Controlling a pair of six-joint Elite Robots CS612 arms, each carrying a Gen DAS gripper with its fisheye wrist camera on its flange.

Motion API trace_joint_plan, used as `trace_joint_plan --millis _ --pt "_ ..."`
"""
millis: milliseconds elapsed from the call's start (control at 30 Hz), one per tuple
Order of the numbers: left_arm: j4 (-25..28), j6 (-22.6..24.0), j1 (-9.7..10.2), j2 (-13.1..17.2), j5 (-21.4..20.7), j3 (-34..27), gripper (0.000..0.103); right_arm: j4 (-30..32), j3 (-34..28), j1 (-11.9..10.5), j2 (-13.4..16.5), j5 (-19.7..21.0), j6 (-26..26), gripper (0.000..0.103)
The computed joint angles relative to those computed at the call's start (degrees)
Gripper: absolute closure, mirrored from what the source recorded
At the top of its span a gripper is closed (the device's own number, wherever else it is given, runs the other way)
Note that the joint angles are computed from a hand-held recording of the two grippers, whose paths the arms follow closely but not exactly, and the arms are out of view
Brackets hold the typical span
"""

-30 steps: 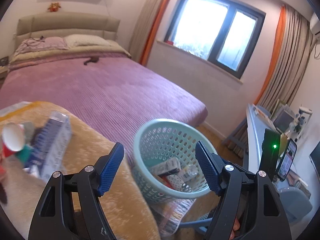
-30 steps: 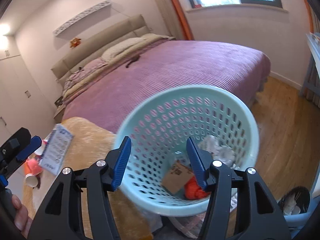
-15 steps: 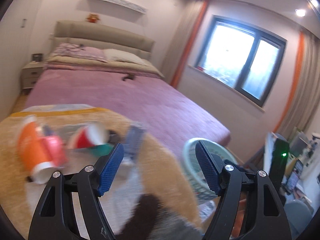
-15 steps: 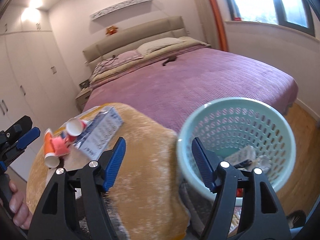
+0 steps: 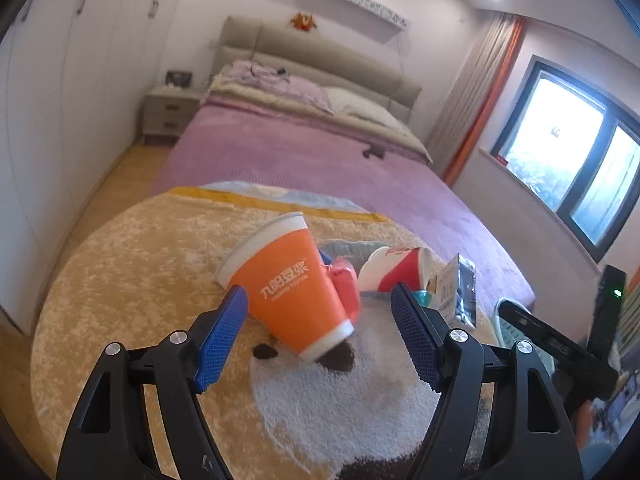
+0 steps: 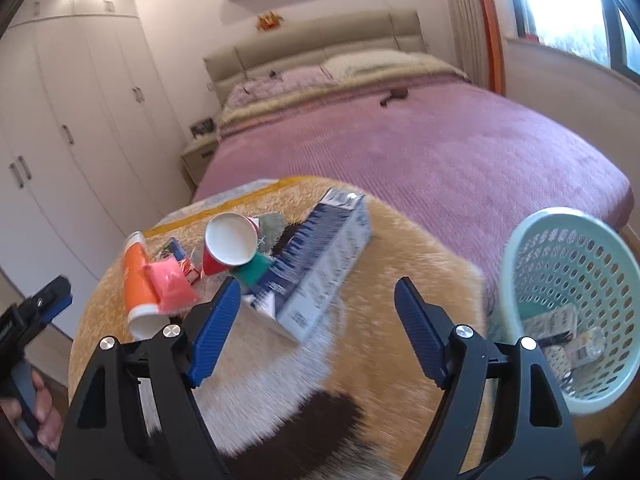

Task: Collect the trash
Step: 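Grasp the orange soymilk cup with left tool while right tool grasps dark blue carton, then carry cup and carton into the teal basket and open both tools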

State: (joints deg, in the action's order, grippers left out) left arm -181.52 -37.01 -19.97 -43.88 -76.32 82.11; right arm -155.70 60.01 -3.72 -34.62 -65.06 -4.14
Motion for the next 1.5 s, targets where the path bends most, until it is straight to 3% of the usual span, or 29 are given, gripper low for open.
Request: trace_joint_plan --millis 100,200,367,400,433,500,567,767,1133,1300,1500 --pt "5.55 -3.27 0.85 0.89 -1.08 -2.36 0.030 5.41 -4.67 1.37 2.39 -3.20 3.26 0.028" --pt "6.66 -8.38 1.77 2.34 -3.86 -3.86 0.021 8.74 -8.58 2.10 4.58 -4.82 5.58 0.028" --pt "11.66 -11.64 1.86 4.81 -3.52 -7.98 0.021 14.57 -13.18 2.73 6.98 -5.70 5.40 0.029" --pt "13.32 -12.28 1.70 5.20 -3.07 -8.77 0.021 15.33 -13.59 2.78 7.17 -5.58 5.04 0.033" --pt "14.40 -12.43 1.62 5.44 -2.61 -9.31 0.019 16.70 -14.16 2.78 7.43 -5.37 3.93 0.045" --pt "15.65 -12.65 1.49 5.68 -2.24 -9.82 0.019 16.40 -13.38 2.65 7.06 -4.64 2.69 0.053" --pt "14.64 -12.42 1.75 5.63 -3.62 -9.15 0.024 15.71 -11.86 2.29 6.26 -4.02 0.61 0.070" --pt "4.56 -12.87 2.13 4.22 -7.63 -3.67 0.037 13.13 -6.77 0.87 3.78 -0.33 -1.52 0.070" --pt "-7.49 -10.15 0.43 0.41 -7.90 3.81 0.038 4.45 1.07 -1.78 -0.51 4.91 1.57 0.070" --pt "-9.35 -5.90 -0.99 -0.47 -9.13 3.01 0.038 -1.05 3.72 -3.15 -2.32 4.55 4.00 0.070" --pt "-7.56 0.87 -3.16 1.45 -13.10 -3.31 0.038 -6.42 5.28 -5.67 -3.59 3.05 7.75 0.070"
